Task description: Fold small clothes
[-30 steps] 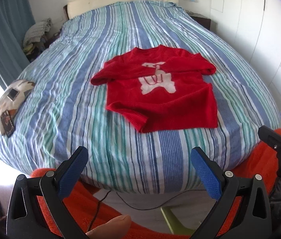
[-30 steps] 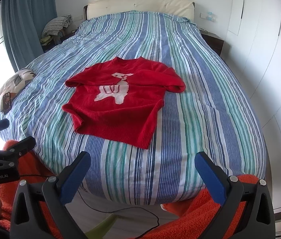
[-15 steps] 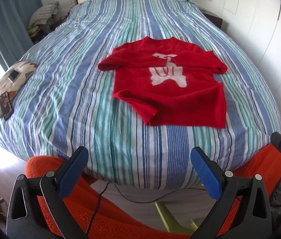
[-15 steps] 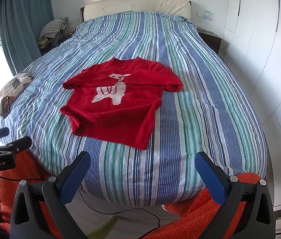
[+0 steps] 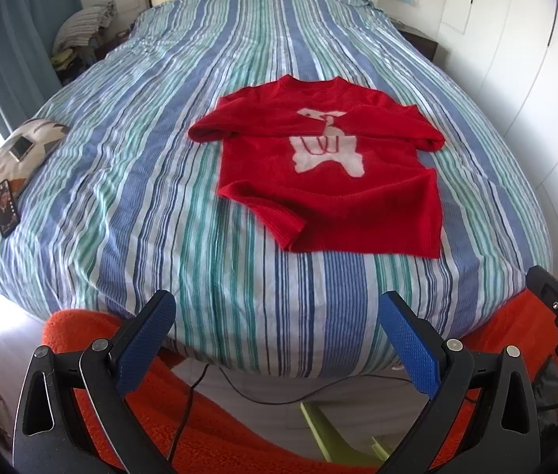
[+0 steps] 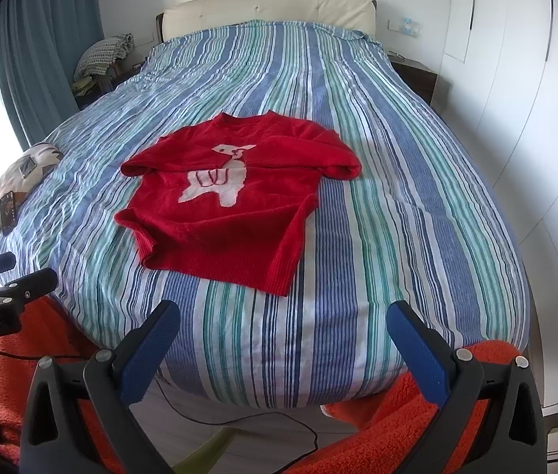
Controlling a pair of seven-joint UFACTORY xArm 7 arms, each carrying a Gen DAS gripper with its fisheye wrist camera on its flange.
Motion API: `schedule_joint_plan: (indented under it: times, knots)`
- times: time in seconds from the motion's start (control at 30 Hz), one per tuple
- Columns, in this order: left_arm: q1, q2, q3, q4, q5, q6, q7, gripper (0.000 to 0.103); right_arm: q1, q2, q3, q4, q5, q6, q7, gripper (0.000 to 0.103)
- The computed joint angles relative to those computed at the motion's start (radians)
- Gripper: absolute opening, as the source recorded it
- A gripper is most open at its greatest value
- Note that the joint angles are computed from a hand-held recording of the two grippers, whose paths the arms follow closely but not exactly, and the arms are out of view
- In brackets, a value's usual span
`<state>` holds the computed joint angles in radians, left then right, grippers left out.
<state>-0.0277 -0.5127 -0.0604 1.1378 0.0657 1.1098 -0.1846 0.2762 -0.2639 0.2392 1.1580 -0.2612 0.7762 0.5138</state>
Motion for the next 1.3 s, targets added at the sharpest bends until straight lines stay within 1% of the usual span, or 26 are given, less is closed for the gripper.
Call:
schedule_joint_plan:
  times: [0.23,0.5,0.77,0.83,0.93,1.0,1.07,1.1,1.13,1.17,1.23,1.27,1.3]
  knots:
    - [-0.006,0.000,-0.011,-0.004,0.015,-0.003,0.006,0.103,-0.004,0.002,0.002,0.002,-0.008,0.011,0.013,0.103]
    - [-0.001,-0.002,-0.015,-0.008,0.031,0.009,-0.003,0.103,-0.007,0.011,0.015,0.015,-0.065,0.045,0.043,0.103]
    - [-0.007,0.002,-0.015,-0.021,0.032,0.015,-0.004,0.103,-0.003,0.015,0.010,0.017,-0.075,0.057,0.055,0.103]
    - [-0.019,0.010,0.004,-0.026,-0.003,0.014,0.014,0.103,-0.002,0.015,0.007,0.015,-0.073,0.048,0.051,0.103]
    - [-0.030,0.035,0.058,-0.036,-0.091,-0.028,0.053,0.103,-0.010,0.015,-0.001,-0.004,-0.089,-0.008,0.037,0.103]
    - [-0.023,0.087,0.103,-0.027,-0.164,-0.066,0.070,0.103,-0.033,0.026,0.010,-0.014,-0.158,-0.043,0.061,0.103]
    - [-0.026,0.152,0.143,-0.012,-0.264,-0.108,0.108,0.102,-0.052,0.060,0.020,-0.010,-0.237,-0.054,0.087,0.103]
    - [-0.026,0.193,0.157,0.002,-0.311,-0.124,0.130,0.102,-0.050,0.083,0.013,-0.001,-0.241,-0.055,0.083,0.103]
    - [-0.021,0.236,0.163,0.016,-0.346,-0.143,0.148,0.102,-0.045,0.107,0.001,0.006,-0.224,-0.061,0.071,0.103]
    - [-0.015,0.281,0.153,0.030,-0.359,-0.167,0.153,0.102,-0.037,0.125,-0.013,0.011,-0.195,-0.068,0.054,0.103]
    - [0.005,0.364,0.124,0.061,-0.332,-0.198,0.124,0.100,-0.020,0.159,-0.038,0.019,-0.112,-0.078,0.014,0.103]
    - [0.011,0.396,0.113,0.069,-0.325,-0.217,0.113,0.098,-0.012,0.170,-0.047,0.018,-0.072,-0.086,-0.008,0.103]
    - [0.016,0.424,0.101,0.076,-0.311,-0.233,0.101,0.090,-0.006,0.179,-0.053,0.016,-0.043,-0.090,-0.025,0.103]
